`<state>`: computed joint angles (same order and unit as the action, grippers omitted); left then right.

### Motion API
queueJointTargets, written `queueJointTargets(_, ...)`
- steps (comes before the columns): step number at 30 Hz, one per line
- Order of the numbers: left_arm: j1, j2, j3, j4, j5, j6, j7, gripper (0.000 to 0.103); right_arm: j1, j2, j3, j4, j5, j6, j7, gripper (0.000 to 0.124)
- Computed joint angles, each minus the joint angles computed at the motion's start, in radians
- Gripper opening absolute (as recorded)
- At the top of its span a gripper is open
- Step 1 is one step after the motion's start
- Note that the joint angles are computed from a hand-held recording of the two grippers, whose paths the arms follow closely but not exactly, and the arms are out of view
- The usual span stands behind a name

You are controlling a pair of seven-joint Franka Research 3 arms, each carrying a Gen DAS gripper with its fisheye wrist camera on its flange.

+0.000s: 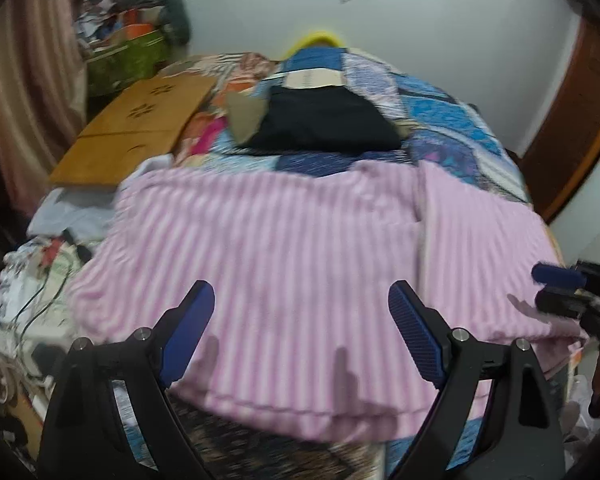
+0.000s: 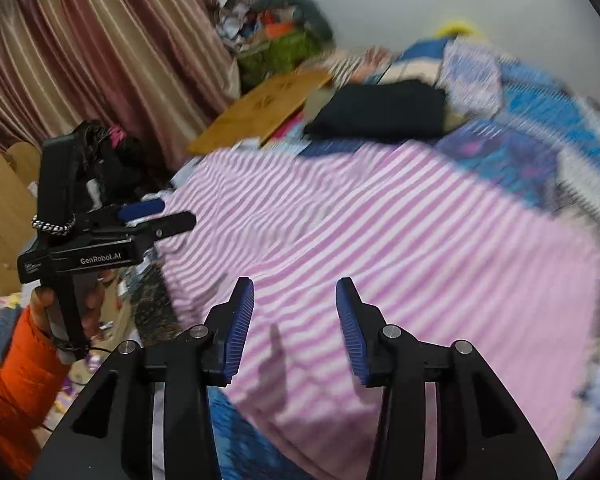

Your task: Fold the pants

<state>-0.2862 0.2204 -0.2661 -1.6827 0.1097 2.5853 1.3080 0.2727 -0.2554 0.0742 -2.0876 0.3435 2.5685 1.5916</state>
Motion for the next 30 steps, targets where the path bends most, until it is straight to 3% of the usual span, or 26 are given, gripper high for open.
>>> queueJointTargets(7, -0.024, 0.107, -0.054, 0.134, -0.099, -0.090, 0.088, 0.089, -0.145, -0.189, 0.043, -0.152, -0.249, -0.006, 0.185, 0.046)
queueJointTargets(11, -0.054, 0.143, -0.054, 0.173, -0.099, -0.155, 0.074, 0.089, -0.171, -0.300, 0.034, -0.242, -0.266, -0.062, 0.215, 0.049)
queueJointTargets(16, -0.063, 0.153, -0.074, 0.165, -0.146, -0.178, 0.090, 0.086, -0.160, -0.393, 0.026, -0.323, -0.238, -0.119, 0.209, 0.050)
queueJointTargets(19, -0.085, 0.150, -0.067, 0.153, -0.133, -0.167, 0.070, 0.077, -0.142, -0.437, 0.021, -0.367, -0.208, -0.125, 0.191, 0.051)
queueJointTargets(22, -0.094, 0.151, -0.063, 0.164, -0.125, -0.173, 0.049, 0.066, -0.127, -0.457, 0.023, -0.404, -0.173, -0.111, 0.183, 0.061)
queueJointTargets(26, -0.104, 0.151, -0.062, 0.182, -0.104, -0.189, 0.049, 0.029, -0.154, -0.445, 0.065, -0.424, -0.199, -0.061, 0.221, 0.061)
queueJointTargets(30, -0.128, 0.133, -0.049, 0.176, -0.042, -0.179, 0.030, 0.016, -0.172, -0.435, 0.073, -0.444, -0.203, 0.014, 0.267, 0.061)
